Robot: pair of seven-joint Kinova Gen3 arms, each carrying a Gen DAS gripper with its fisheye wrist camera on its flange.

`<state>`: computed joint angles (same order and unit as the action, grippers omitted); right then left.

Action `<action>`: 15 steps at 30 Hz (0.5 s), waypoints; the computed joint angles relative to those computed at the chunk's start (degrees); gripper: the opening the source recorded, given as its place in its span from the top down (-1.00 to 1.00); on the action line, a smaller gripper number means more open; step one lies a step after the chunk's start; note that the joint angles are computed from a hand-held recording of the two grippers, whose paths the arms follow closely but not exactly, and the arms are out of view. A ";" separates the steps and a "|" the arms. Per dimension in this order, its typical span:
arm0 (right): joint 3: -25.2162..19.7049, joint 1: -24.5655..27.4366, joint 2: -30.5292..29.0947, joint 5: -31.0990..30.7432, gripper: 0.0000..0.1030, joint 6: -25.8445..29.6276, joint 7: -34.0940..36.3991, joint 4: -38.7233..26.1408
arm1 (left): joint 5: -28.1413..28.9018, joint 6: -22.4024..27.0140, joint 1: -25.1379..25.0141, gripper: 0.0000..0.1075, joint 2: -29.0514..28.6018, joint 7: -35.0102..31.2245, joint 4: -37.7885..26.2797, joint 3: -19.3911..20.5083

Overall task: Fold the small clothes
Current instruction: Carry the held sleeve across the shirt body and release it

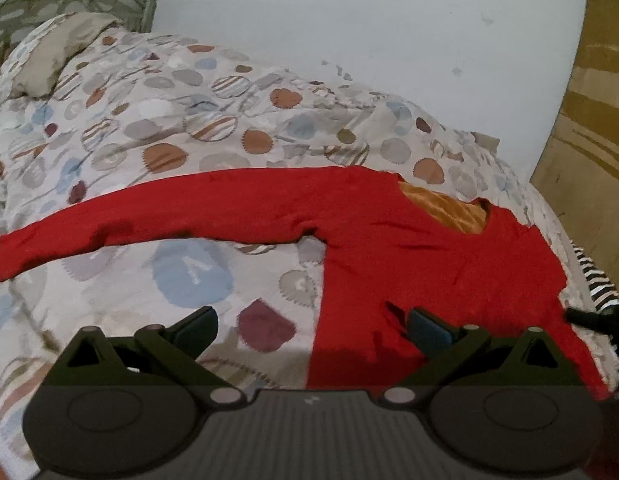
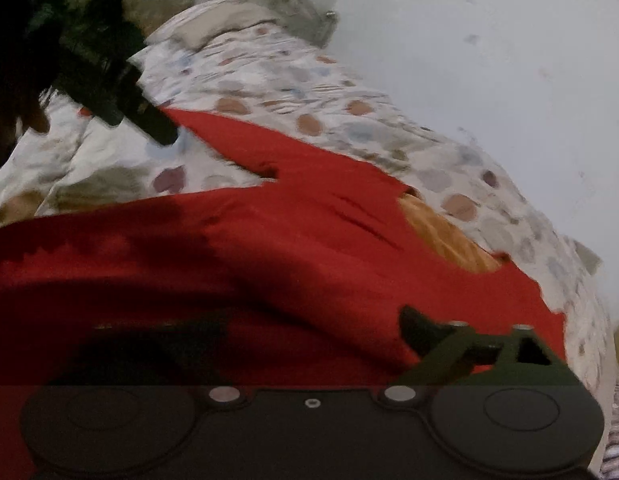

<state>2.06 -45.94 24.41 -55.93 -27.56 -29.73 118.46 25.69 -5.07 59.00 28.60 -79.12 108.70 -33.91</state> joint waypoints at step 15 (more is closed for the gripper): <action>1.41 6.91 8.75 -23.00 -0.86 -23.43 5.82 -2.43 | -3.88 -4.38 -4.21 -0.90 13.09 3.44 -9.69 6.38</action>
<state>3.47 -39.03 33.17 -78.92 -50.99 -23.91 116.03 21.82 -9.45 54.79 41.70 -75.68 99.02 -27.53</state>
